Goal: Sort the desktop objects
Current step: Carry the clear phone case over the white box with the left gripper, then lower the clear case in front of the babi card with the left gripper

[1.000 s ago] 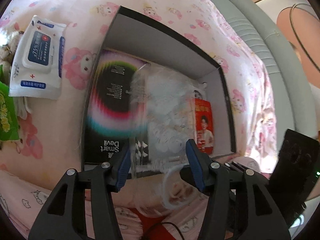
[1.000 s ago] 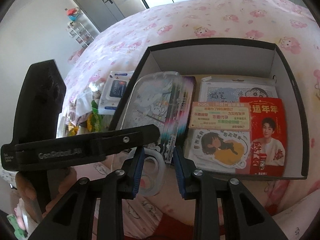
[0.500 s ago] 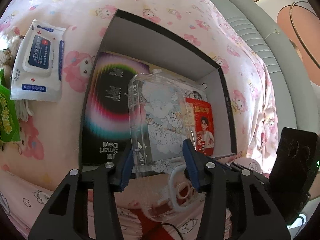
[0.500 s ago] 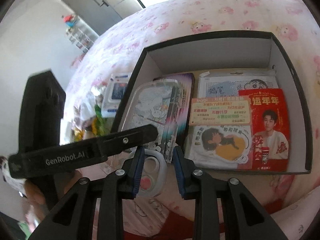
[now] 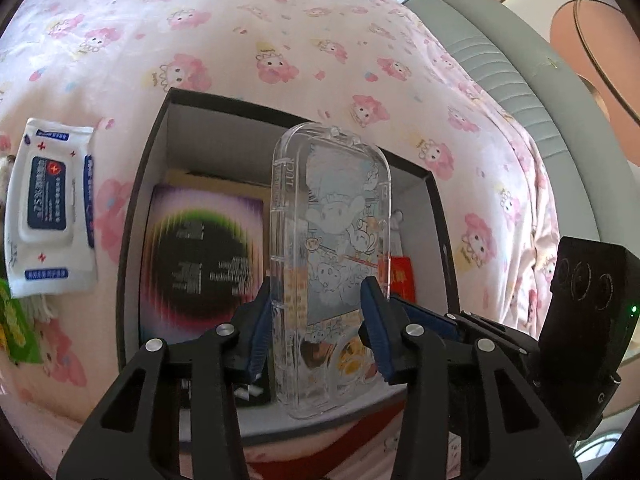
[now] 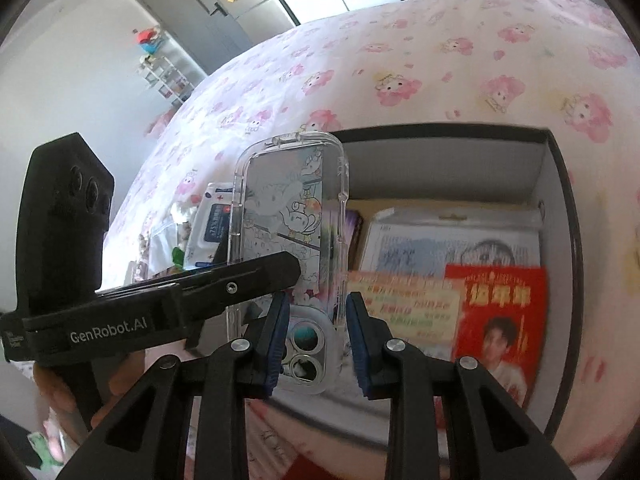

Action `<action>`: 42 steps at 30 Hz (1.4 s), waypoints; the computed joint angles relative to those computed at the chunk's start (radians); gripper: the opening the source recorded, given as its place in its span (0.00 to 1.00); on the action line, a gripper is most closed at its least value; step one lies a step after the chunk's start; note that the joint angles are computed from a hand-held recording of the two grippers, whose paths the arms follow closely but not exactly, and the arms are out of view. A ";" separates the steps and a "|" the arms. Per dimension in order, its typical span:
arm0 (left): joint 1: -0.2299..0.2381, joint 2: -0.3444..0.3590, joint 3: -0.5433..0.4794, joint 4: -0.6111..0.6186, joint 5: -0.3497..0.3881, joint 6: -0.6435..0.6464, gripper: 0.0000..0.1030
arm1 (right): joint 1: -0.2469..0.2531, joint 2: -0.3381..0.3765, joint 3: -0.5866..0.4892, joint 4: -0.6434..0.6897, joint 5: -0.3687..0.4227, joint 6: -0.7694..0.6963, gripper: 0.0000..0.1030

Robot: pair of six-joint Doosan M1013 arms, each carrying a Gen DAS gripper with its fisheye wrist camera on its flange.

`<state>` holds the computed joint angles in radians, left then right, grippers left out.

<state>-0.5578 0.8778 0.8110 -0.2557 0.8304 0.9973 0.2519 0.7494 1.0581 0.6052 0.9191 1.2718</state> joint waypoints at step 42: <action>-0.047 0.155 -0.230 0.226 0.369 -0.120 0.39 | -0.019 0.039 0.004 -0.078 0.114 0.064 0.27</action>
<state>-0.6046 1.0327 0.5814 -0.0301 1.1996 0.8773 0.2325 0.7888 1.0619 0.5269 1.0328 1.3359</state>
